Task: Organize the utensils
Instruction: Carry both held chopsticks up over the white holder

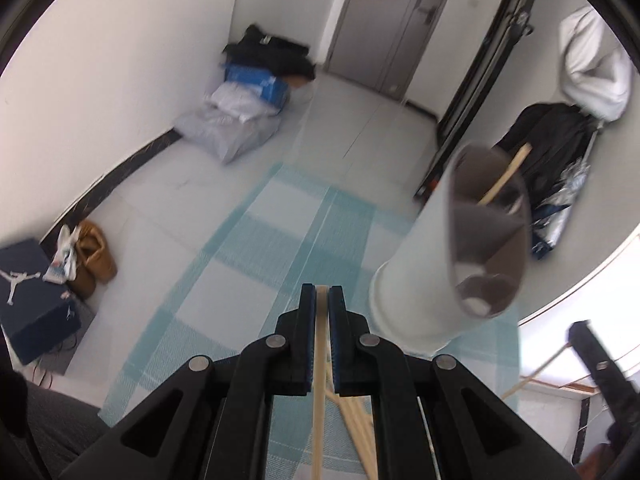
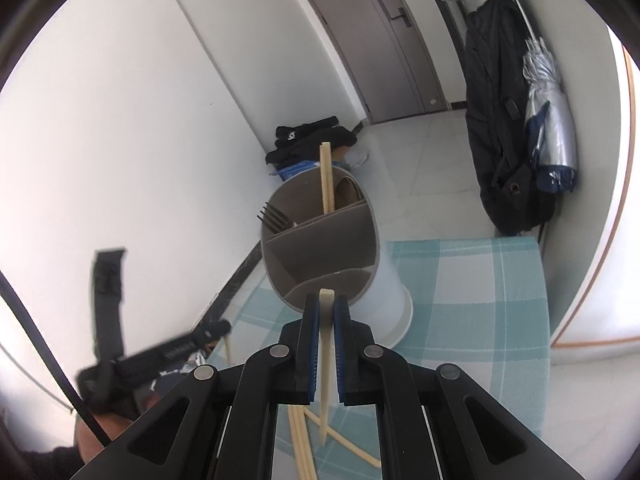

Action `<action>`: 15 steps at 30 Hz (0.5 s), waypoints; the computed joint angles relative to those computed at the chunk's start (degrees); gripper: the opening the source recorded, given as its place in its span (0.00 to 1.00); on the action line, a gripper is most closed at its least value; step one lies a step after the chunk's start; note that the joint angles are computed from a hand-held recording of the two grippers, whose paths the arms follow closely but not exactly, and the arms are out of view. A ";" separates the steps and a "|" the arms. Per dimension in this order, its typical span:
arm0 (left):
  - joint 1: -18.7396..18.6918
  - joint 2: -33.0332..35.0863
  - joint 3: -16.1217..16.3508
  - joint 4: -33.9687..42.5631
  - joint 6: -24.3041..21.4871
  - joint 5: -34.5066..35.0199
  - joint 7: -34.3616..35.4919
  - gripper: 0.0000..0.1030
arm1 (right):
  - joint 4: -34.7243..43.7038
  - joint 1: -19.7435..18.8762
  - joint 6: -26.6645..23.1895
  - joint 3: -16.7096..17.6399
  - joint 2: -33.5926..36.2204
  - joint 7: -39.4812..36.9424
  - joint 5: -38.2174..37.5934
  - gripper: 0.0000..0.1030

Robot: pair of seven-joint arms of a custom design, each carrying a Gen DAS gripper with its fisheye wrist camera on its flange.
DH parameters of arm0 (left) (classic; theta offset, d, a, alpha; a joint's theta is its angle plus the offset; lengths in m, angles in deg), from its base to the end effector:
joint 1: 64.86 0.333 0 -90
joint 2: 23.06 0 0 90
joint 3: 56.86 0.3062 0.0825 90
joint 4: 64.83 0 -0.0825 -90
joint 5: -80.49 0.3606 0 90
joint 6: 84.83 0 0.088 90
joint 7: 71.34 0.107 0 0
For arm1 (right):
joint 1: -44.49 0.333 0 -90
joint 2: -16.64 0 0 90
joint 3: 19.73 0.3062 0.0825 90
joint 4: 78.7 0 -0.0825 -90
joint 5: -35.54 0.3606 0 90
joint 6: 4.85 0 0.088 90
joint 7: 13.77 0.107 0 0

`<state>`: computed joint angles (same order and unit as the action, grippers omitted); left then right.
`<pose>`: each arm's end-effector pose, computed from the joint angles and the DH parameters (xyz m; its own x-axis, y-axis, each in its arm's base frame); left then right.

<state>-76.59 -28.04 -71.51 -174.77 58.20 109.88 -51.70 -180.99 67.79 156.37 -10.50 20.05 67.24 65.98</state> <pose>0.4990 -0.2567 0.5994 0.3081 -0.8990 0.3113 -0.6371 -0.4380 -0.6343 0.5258 0.3025 0.6213 0.4521 -0.8063 -0.3814 -0.6458 -0.0009 -0.7635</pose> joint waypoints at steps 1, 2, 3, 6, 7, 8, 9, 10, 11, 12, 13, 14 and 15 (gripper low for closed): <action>0.15 -0.90 0.04 -0.77 1.62 1.18 -0.65 0.03 | -0.15 0.18 0.26 -0.02 -0.11 0.70 -1.08 0.06; 0.36 -1.64 -0.05 -1.37 3.32 2.38 -1.04 0.03 | -0.26 0.36 0.47 -0.06 -0.21 1.41 -2.32 0.06; 0.69 -2.25 -0.43 -1.65 4.19 4.39 -1.91 0.03 | -0.44 0.59 0.82 -0.13 -0.34 2.49 -4.07 0.06; 1.40 -3.74 -0.96 -2.54 6.35 6.86 -1.24 0.03 | -1.01 1.08 1.58 -0.19 -0.78 5.04 -7.91 0.06; 1.57 -4.08 -1.32 -2.66 6.67 7.60 -1.10 0.03 | -1.19 1.19 1.79 -0.23 -0.92 5.93 -8.95 0.06; 1.60 -4.25 -1.40 -2.71 7.08 7.44 -0.29 0.03 | -1.48 1.30 2.11 -0.26 -1.12 6.79 -9.97 0.06; 1.71 -4.67 -1.52 -3.06 7.56 7.53 0.15 0.03 | -1.88 1.48 2.45 -0.32 -1.39 8.16 -11.79 0.06; 1.83 -5.15 -1.59 -3.51 8.01 7.43 0.63 0.03 | -2.13 1.60 2.65 -0.37 -1.59 9.34 -13.25 0.06; 1.84 -5.46 -1.59 -3.83 8.55 6.85 1.50 0.03 | -2.25 1.64 2.64 -0.33 -1.76 9.56 -13.55 0.06; 1.81 -5.69 -1.52 -4.09 8.99 5.95 2.62 0.03 | -2.35 1.70 2.66 -0.25 -1.98 9.32 -13.61 0.06; 1.74 -5.84 -1.37 -4.32 9.46 4.69 3.83 0.03 | -2.58 1.79 2.99 -0.33 -2.20 10.50 -15.20 0.06; 1.65 -5.95 -1.19 -4.46 9.95 3.26 5.19 0.02 | -2.63 1.87 3.13 -0.37 -2.34 11.53 -16.36 0.06; 1.74 -6.27 -1.35 -4.51 9.66 2.61 5.96 0.02 | -2.58 1.89 3.04 -0.38 -2.46 11.96 -16.72 0.06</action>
